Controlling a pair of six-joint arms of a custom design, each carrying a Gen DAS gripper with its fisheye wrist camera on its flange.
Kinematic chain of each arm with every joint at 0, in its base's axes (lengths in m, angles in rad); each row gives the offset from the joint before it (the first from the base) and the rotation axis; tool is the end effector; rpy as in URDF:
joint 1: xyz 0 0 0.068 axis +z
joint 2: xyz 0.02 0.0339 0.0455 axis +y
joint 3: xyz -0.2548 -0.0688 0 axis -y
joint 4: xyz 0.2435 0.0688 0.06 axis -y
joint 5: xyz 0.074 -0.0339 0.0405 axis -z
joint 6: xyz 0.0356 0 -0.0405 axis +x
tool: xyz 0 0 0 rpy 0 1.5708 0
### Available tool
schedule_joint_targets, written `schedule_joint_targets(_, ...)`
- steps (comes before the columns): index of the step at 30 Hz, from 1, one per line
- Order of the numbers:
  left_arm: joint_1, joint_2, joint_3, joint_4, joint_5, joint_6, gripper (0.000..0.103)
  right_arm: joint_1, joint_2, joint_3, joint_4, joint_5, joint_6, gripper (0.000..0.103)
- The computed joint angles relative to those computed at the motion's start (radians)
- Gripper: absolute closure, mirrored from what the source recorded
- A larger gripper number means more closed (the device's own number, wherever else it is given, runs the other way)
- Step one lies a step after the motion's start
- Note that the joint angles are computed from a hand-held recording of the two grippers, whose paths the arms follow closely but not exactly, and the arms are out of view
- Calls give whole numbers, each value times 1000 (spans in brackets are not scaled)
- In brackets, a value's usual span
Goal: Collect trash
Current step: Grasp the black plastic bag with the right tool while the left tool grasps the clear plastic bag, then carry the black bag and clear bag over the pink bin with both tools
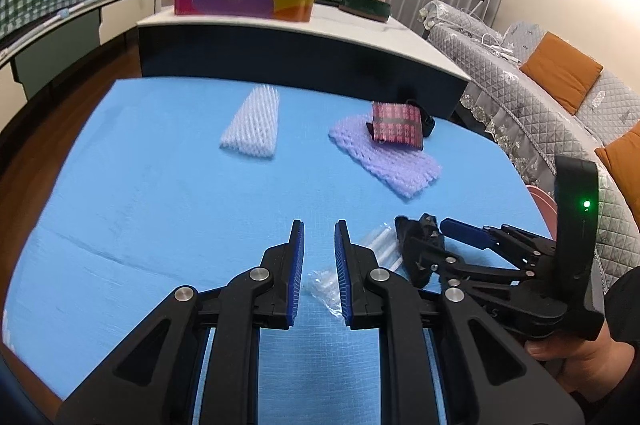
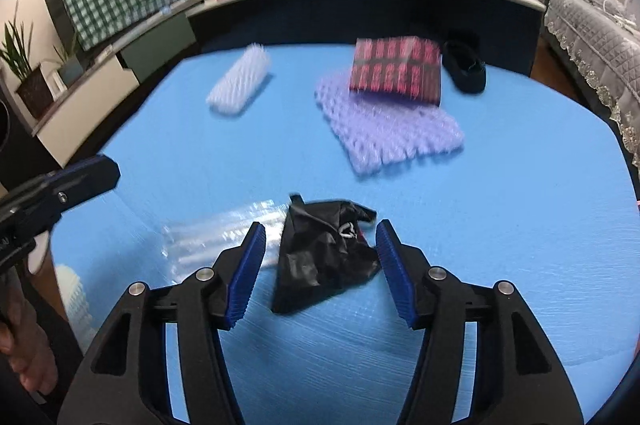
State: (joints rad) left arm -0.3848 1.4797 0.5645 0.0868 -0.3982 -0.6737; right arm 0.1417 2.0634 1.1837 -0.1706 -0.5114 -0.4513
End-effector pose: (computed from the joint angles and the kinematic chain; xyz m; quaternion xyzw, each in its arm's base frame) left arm 0.2508 -0.0867 0.1321 -0.2025 0.8936 -0.0204 0.4000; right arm 0.3878 0.0729 0.0975 -0.3354 0.8751 0.2031 0.2837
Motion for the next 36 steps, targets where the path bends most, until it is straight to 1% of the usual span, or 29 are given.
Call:
schedule_joint_targets(2,5,37,11,19,28,1,85,-4,1,3,-1,2,-2,48)
schedule_joint_targets(3,5,54,18,24,35,1,81,-9,-2,4,-3,-7,-5,53)
schedule_joint_targets(4,4,77,28,26,41,-3,71,-14,-9,1,-2,-10,-10,61)
schedule_joint_targets(5,1,97,33,32,48,-8,60,-18,-19,-5,2,-8,-17,65)
schedule_joint_targets(7,1,141,51,41,64,-11,53,-30,-26,-8,4,-12,-15,65)
schedule_joint_targets(11,-8,240,110,31,96,-10,50,-70,-31,5,-6,-27,-10,65)
schedule_joint_targets(14,-27,290,155,3,89,-8,51,-105,-40,12,-8,-41,3,65)
schedule_joint_targets(15,-37,305,174,-13,79,-5,56,-113,-40,14,-6,-44,6,65)
schedule_joint_targets(16,-42,314,184,-17,76,-1,70,-123,-41,16,-6,-47,9,65)
schedule_joint_targets(18,-46,324,196,-19,82,7,86,-138,-49,15,0,-48,14,65)
schedule_joint_targets(20,-59,324,205,-33,56,11,94,-156,-53,17,5,-53,18,65)
schedule_joint_targets(21,-62,325,211,-37,50,12,96,-163,-56,17,7,-55,19,65)
schedule_joint_targets(24,-72,322,226,-37,32,13,98,-187,-62,20,13,-61,23,65)
schedule_joint_targets(30,-101,301,257,-41,-33,24,98,-223,-79,15,40,-63,29,65)
schedule_joint_targets(34,-130,285,267,-30,-96,49,98,-246,-90,20,44,-77,44,65)
schedule_joint_targets(36,-134,287,279,-31,-110,54,98,-256,-102,10,59,-81,43,65)
